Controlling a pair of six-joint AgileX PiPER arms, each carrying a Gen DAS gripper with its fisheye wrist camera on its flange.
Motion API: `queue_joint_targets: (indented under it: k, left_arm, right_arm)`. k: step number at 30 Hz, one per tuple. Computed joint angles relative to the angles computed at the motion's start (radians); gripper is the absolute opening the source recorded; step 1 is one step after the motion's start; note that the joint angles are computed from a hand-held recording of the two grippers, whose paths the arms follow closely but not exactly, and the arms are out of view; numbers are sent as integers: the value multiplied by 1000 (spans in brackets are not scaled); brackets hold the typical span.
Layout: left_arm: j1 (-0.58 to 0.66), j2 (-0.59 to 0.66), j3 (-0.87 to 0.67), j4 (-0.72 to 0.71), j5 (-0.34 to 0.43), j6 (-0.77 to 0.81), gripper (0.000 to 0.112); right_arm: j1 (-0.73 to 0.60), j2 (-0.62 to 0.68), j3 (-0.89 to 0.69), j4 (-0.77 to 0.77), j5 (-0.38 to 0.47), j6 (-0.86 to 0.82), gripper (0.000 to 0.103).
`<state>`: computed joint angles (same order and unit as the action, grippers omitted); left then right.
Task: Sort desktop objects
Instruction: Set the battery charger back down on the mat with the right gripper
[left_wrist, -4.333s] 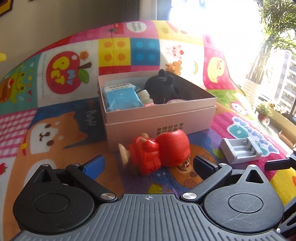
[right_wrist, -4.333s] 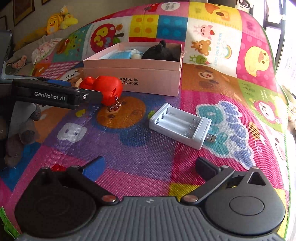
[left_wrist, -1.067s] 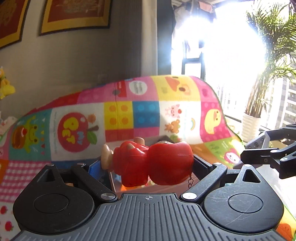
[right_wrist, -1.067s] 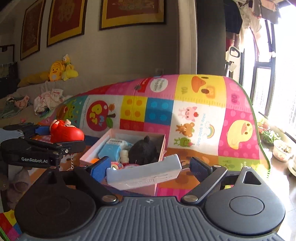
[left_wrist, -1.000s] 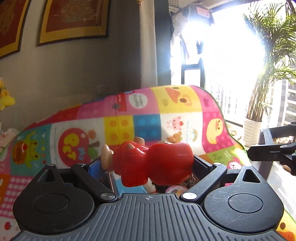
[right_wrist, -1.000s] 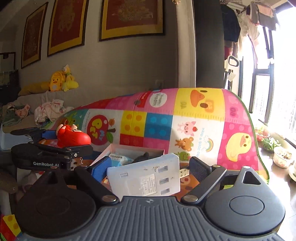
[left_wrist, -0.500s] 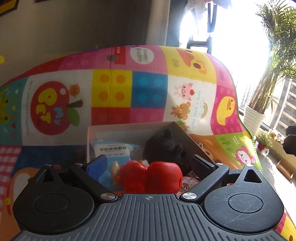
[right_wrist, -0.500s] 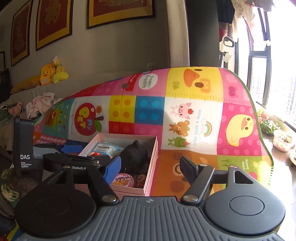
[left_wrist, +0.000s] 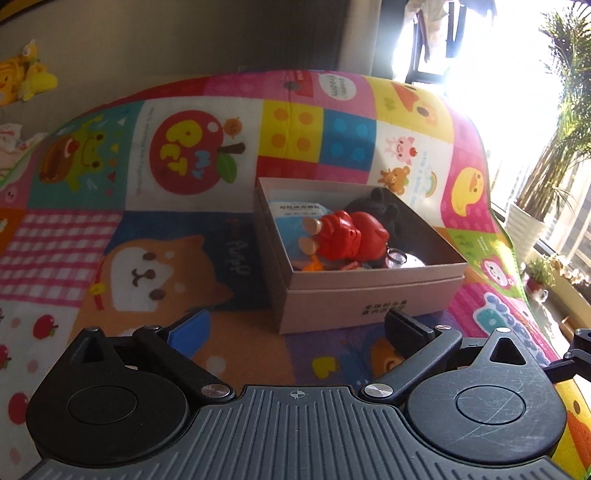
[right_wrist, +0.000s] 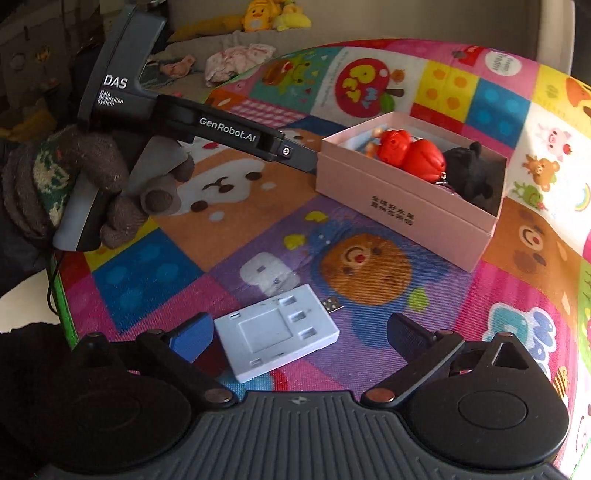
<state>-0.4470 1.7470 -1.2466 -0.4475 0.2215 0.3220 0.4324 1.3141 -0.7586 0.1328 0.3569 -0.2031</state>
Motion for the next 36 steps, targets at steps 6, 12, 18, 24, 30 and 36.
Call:
queue_joint_targets:
  k: [6, 12, 18, 24, 30, 36]
  left_arm:
    - [16, -68, 128, -73, 24, 57, 103]
    - [38, -105, 171, -145, 32, 111, 103]
    - [31, -120, 183, -174, 35, 148, 103]
    - [22, -123, 192, -199, 37, 172, 103]
    - [-16, -107, 171, -146, 11, 134, 103]
    - [-85, -48, 129, -204, -45, 223, 103]
  right_arm:
    - [99, 108, -39, -261, -28, 209, 103]
    - [34, 210, -142, -53, 45, 40, 103]
    - [65, 193, -178, -164, 130, 196, 89]
    - [93, 128, -177, -318, 177, 355, 89]
    - [-30, 94, -361, -225, 264, 268, 89]
    - [-230, 435, -898, -30, 437, 303, 89]
